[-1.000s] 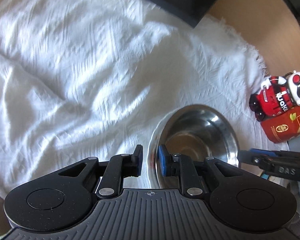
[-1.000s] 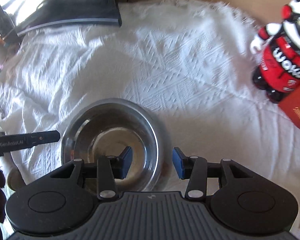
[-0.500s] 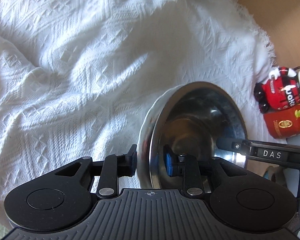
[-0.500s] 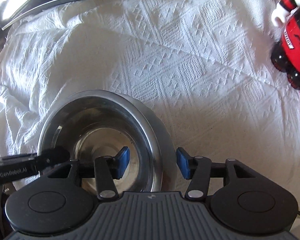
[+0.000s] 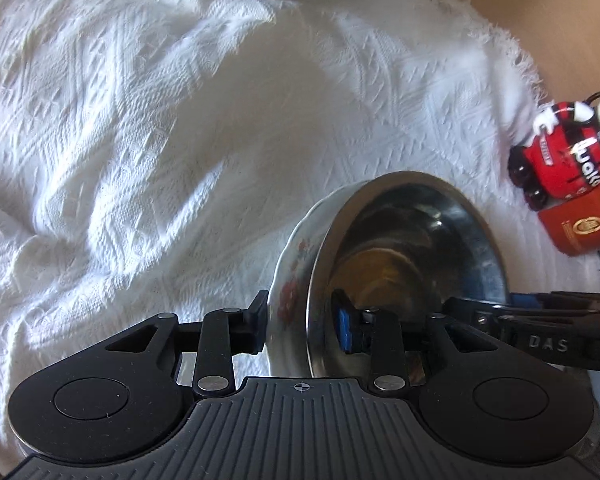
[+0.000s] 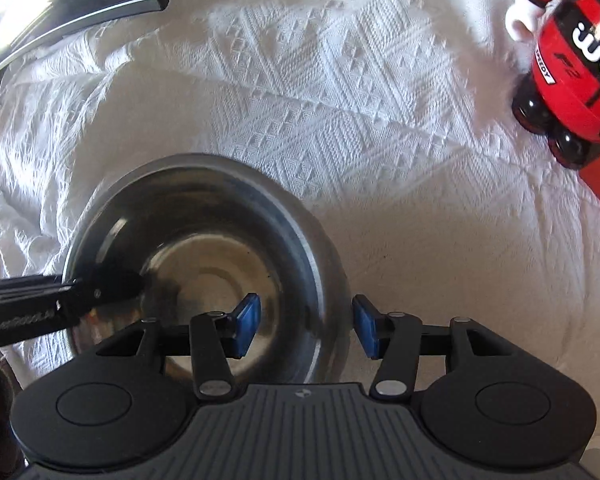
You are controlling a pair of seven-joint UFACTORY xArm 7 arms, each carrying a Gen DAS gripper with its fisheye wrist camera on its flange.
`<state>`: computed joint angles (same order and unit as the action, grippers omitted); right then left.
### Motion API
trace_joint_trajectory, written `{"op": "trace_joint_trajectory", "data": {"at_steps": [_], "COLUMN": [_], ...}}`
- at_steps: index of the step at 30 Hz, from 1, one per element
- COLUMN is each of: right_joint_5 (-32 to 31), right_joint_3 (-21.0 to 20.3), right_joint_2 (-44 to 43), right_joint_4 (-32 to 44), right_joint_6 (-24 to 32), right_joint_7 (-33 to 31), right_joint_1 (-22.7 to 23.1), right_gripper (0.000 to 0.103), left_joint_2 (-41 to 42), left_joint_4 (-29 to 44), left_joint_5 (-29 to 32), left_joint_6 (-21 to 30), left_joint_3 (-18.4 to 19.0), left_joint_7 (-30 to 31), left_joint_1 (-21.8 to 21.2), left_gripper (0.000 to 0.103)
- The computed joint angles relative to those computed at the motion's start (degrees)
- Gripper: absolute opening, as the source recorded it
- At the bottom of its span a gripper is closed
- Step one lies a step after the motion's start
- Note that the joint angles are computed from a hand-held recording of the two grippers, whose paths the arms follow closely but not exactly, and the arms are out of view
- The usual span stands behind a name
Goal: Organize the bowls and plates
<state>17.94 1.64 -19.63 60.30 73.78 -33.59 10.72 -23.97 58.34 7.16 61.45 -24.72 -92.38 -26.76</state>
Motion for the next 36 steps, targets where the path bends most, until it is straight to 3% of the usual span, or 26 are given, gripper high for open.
{"op": "trace_joint_trajectory", "data": {"at_steps": [7,11,13,17,21,24,26,29,32,36], "right_joint_5": [1.28,2.60,4.18,5.89,3.08,0.51,-1.40,-4.46,-5.22,-4.08], "right_joint_3": [-0.35,-1.63,-3.21,-6.02,-8.43,-10.60,-12.15,-13.40,-15.05,-16.66], "right_joint_2": [-1.89,-5.59,-8.42,-15.02,-20.05,-22.18,-23.12,-24.07,-23.78,-20.55], "right_joint_4": [-0.82,-1.50,-1.92,-3.28,-4.88,-5.56,-6.16,-7.78,-8.55,-8.65], "right_joint_6": [-1.00,-2.21,-3.10,-6.53,-10.35,-9.26,-7.67,-6.37,-5.29,-4.54], "right_joint_7": [0.57,0.26,-1.11,-2.98,-1.99,1.07,2.12,2.16,0.96,-1.45], "right_joint_1": [-0.04,-0.31,-0.38,-1.54,-4.85,-8.00,-9.91,-12.36,-13.19,-13.15], "right_gripper": [0.051,0.051,0.051,0.051,0.052,0.055,0.057,0.057,0.057,0.057], "left_joint_2": [-3.91,-6.93,-8.37,-7.62,-0.54,6.10,11.01,18.12,24.18,29.98], "left_joint_4": [-1.56,1.11,2.03,3.57,7.54,11.13,15.12,22.17,29.61,35.35], "left_joint_5": [-0.51,3.64,6.08,7.64,6.03,4.69,6.26,11.09,16.20,15.48], "left_joint_6": [0.92,4.51,3.91,-3.64,-12.00,-18.53,-19.47,-16.52,-7.94,-2.49], "left_joint_3": [-0.27,-4.03,-5.50,-5.49,-5.06,-4.55,-5.10,-5.85,-5.89,-3.79], "left_joint_7": [-0.37,-4.53,-5.35,-0.15,7.80,12.31,13.29,12.40,10.29,10.13], "left_joint_1": [-0.27,2.28,3.46,3.53,1.50,-1.07,-2.38,-4.37,-7.14,-10.69], "left_gripper": [0.029,0.026,0.026,0.026,0.026,0.026,0.026,0.026,0.026,0.026]}}
